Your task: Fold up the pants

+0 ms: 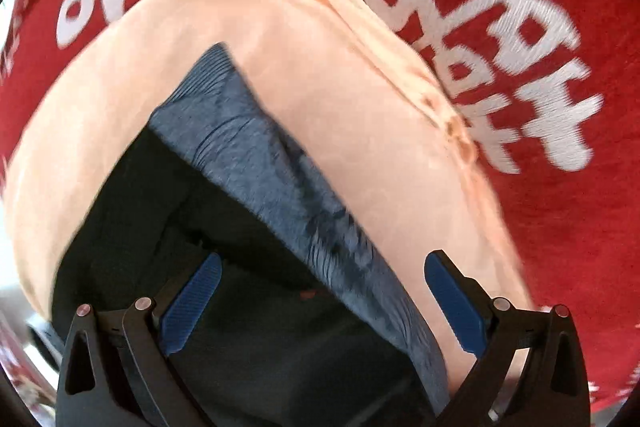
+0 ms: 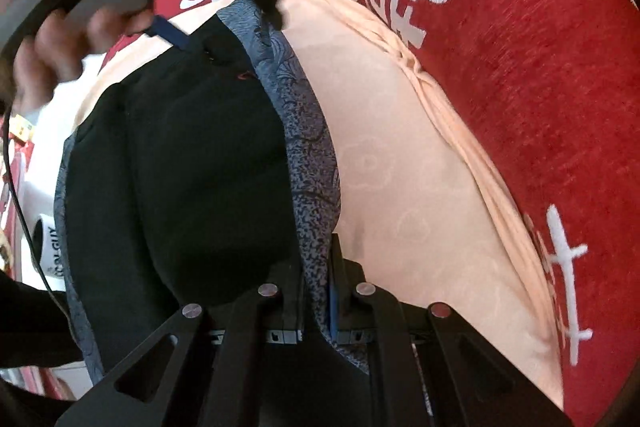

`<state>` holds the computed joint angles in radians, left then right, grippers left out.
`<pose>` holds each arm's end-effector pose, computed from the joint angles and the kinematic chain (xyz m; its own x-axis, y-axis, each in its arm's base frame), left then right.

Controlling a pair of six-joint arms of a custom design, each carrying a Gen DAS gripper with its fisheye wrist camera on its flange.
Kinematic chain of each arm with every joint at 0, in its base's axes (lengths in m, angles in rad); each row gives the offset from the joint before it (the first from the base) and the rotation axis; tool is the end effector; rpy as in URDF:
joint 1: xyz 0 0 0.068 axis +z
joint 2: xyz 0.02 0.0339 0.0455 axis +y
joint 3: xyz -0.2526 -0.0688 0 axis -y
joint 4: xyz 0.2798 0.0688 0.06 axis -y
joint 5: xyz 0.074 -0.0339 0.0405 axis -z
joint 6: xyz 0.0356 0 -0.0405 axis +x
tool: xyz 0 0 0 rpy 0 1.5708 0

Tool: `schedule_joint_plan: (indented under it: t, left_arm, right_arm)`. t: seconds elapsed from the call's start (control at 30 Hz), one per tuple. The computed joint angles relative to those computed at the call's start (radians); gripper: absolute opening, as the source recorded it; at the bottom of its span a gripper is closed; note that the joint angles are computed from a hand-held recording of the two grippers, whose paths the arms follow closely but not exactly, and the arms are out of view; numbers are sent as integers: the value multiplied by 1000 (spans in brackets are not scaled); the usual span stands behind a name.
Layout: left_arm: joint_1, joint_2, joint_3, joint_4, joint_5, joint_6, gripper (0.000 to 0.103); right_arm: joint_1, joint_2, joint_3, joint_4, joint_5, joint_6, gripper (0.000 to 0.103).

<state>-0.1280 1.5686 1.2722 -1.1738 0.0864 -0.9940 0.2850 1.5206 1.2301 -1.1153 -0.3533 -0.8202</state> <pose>0.3126 -0.0433 0.2328 -0.6520 -0.7581 0.0172 -0.7531 0.6447 -0.1310 0.2943 0.0990 0.2372 -0.4129 -0.8359 -0.3616 -0.9094 0.4004 0.1127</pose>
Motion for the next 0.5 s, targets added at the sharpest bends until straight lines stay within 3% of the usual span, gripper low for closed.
schedule_joint_plan:
  t: [0.07,0.13,0.17,0.27,0.5]
  left_arm:
    - [-8,106,58,-64,-5,13,102]
    - [-9,106,39,-46,3,6,67]
    - [-7,92,18,-20,24,6,35]
    - [-17,20,-46,39,47,-24,22]
    - [-137,-228,-104,9,-65,-71,21]
  right_arm:
    - [23,-35,-34,20,6,28,9]
    - [23,-51,-44,21,4,27,9]
    - [27,-59,-50,23,5,28,9]
    - [-16,-79,-38,-17,-15,-21,9]
    - [-55,-99,-5,-88,-45,-48,9]
